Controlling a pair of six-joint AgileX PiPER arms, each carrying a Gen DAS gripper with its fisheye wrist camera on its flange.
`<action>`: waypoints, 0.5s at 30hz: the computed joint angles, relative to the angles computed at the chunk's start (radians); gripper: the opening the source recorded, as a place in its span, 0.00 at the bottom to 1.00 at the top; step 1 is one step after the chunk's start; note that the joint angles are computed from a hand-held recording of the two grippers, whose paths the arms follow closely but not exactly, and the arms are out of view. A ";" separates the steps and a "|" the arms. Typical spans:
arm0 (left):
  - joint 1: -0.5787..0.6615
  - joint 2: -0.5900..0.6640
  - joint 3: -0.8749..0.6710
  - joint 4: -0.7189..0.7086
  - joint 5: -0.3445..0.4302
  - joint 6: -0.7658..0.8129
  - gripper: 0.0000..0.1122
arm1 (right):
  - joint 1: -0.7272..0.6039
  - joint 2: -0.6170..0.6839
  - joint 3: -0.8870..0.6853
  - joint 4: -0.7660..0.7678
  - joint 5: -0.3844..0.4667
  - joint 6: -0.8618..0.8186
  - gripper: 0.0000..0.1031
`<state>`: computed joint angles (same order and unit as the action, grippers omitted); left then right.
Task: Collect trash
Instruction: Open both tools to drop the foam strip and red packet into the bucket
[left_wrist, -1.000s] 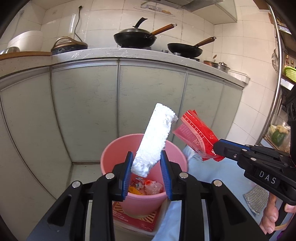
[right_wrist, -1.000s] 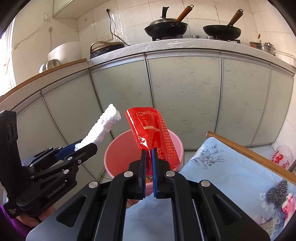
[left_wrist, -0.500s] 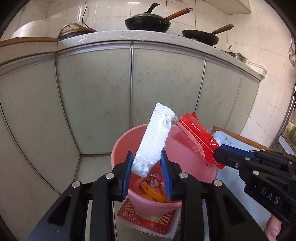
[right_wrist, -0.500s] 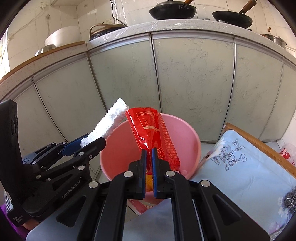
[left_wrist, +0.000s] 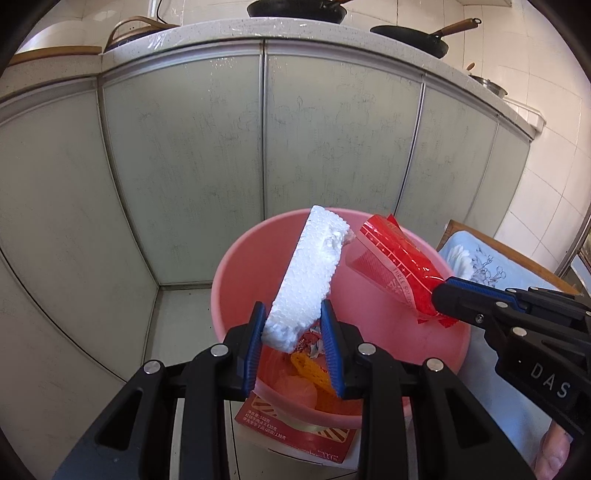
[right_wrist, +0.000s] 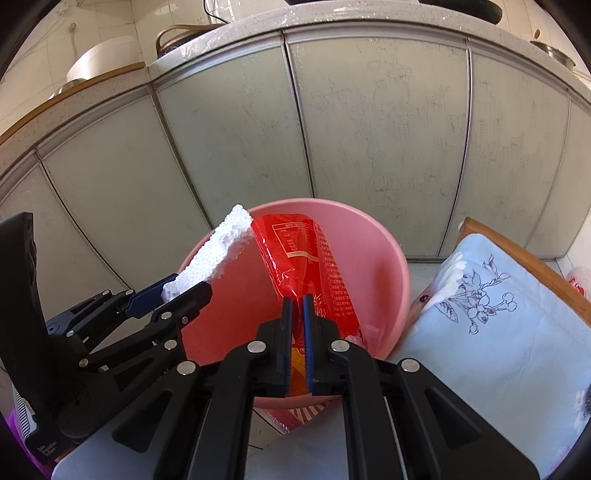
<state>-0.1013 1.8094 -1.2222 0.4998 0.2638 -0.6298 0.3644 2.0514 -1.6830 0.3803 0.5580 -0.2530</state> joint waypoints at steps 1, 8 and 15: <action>0.000 0.011 -0.007 -0.003 0.004 0.004 0.26 | 0.000 0.012 -0.012 -0.006 0.006 0.009 0.06; -0.004 0.059 -0.046 -0.048 0.041 0.054 0.26 | -0.004 0.074 -0.089 -0.043 0.048 0.061 0.06; -0.013 0.068 -0.049 -0.058 0.049 0.070 0.30 | -0.006 0.089 -0.108 -0.053 0.056 0.080 0.06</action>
<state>-0.1146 1.8779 -1.2707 0.4423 0.3126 -0.5596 0.3581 2.1408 -1.7914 0.3275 0.6139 -0.1727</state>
